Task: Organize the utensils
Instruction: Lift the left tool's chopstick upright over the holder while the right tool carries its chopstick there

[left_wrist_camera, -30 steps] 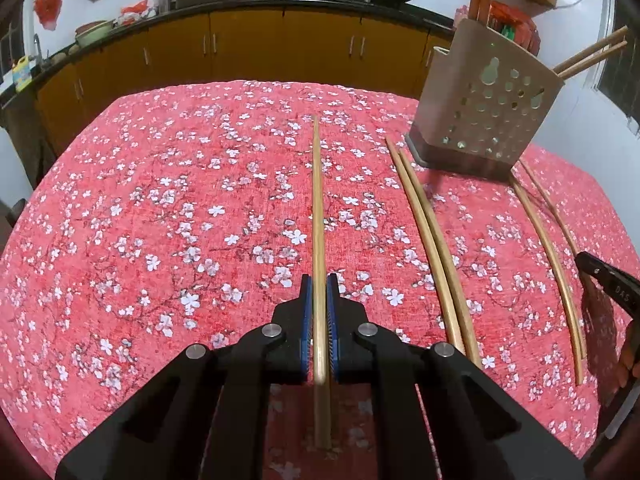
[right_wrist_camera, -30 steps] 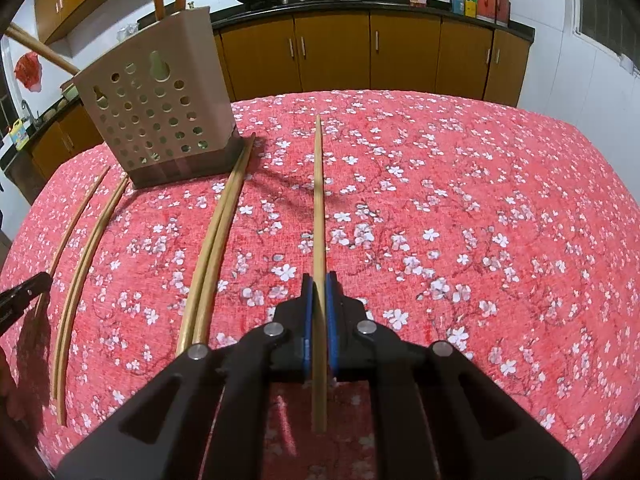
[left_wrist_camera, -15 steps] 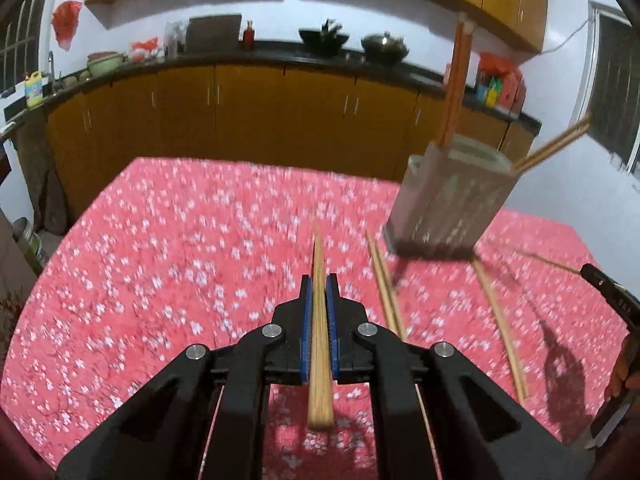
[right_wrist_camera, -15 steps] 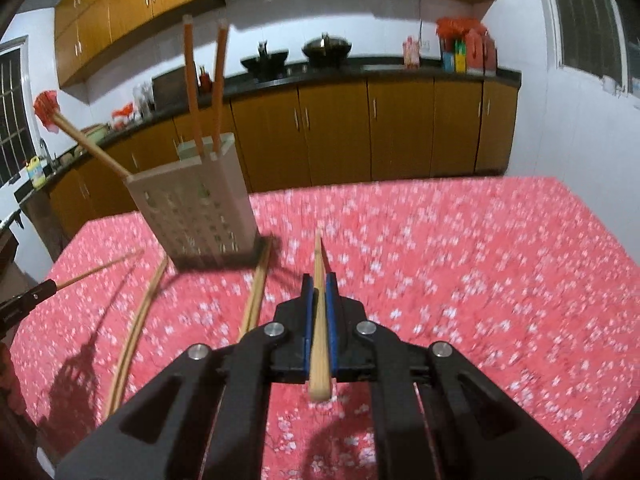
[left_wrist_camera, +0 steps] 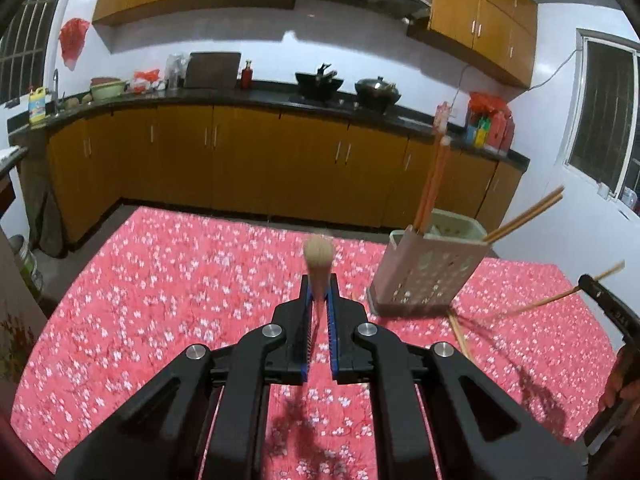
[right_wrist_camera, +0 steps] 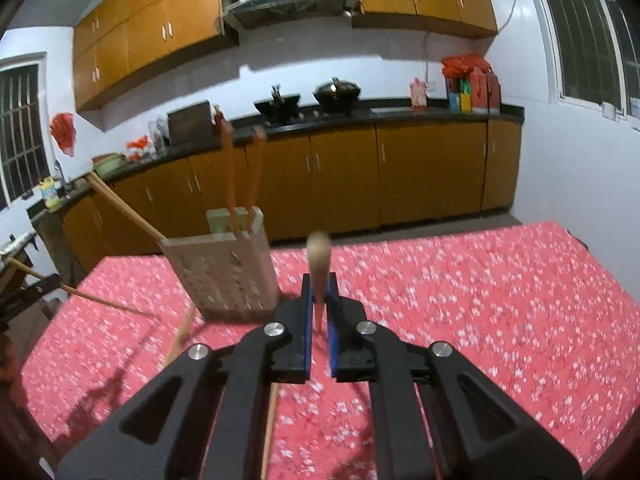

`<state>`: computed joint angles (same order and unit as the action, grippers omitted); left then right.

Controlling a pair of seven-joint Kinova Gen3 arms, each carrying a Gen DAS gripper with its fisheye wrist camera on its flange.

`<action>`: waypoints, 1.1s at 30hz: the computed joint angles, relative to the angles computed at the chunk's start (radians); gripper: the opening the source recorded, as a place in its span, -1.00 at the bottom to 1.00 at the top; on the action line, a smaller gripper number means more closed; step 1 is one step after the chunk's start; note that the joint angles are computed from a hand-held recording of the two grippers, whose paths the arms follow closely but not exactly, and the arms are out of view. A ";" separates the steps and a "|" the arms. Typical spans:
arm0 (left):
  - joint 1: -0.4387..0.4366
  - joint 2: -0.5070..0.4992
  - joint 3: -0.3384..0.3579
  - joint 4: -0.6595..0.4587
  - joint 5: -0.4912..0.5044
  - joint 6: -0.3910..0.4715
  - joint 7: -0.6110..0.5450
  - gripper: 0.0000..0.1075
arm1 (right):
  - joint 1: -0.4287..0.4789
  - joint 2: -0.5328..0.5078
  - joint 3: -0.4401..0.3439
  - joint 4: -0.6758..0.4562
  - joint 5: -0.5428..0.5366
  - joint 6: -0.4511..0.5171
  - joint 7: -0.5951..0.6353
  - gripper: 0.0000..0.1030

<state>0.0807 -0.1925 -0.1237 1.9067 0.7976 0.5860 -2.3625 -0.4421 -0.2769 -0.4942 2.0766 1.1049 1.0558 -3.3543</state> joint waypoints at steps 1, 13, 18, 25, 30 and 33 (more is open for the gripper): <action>0.003 -0.005 -0.003 -0.009 0.008 0.005 -0.006 -0.86 | -0.005 -0.018 0.009 -0.012 0.003 -0.014 0.019 -0.86; 0.061 -0.041 -0.030 -0.102 0.144 0.085 -0.111 -0.86 | 0.125 -0.079 -0.053 -0.147 0.100 -0.166 0.112 -0.86; 0.088 -0.055 -0.026 -0.129 0.212 0.106 -0.173 -0.86 | 0.170 -0.030 -0.113 -0.170 0.243 -0.125 0.018 -0.86; 0.107 -0.011 0.042 -0.175 0.191 -0.007 -0.119 -0.86 | 0.132 0.060 -0.081 -0.178 0.414 -0.059 -0.101 -0.86; 0.130 0.029 0.055 -0.172 0.251 -0.102 -0.134 -0.86 | 0.089 0.124 -0.022 -0.201 0.461 -0.048 -0.121 -0.86; 0.126 0.046 0.054 -0.180 0.302 -0.116 -0.155 -0.86 | 0.061 0.157 0.020 -0.215 0.463 -0.056 -0.109 -0.86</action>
<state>0.2065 -0.1466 -0.0699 1.7268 1.0991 0.4698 -2.5173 -0.3814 -0.1196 -0.4743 1.8611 1.5678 1.0000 -3.4637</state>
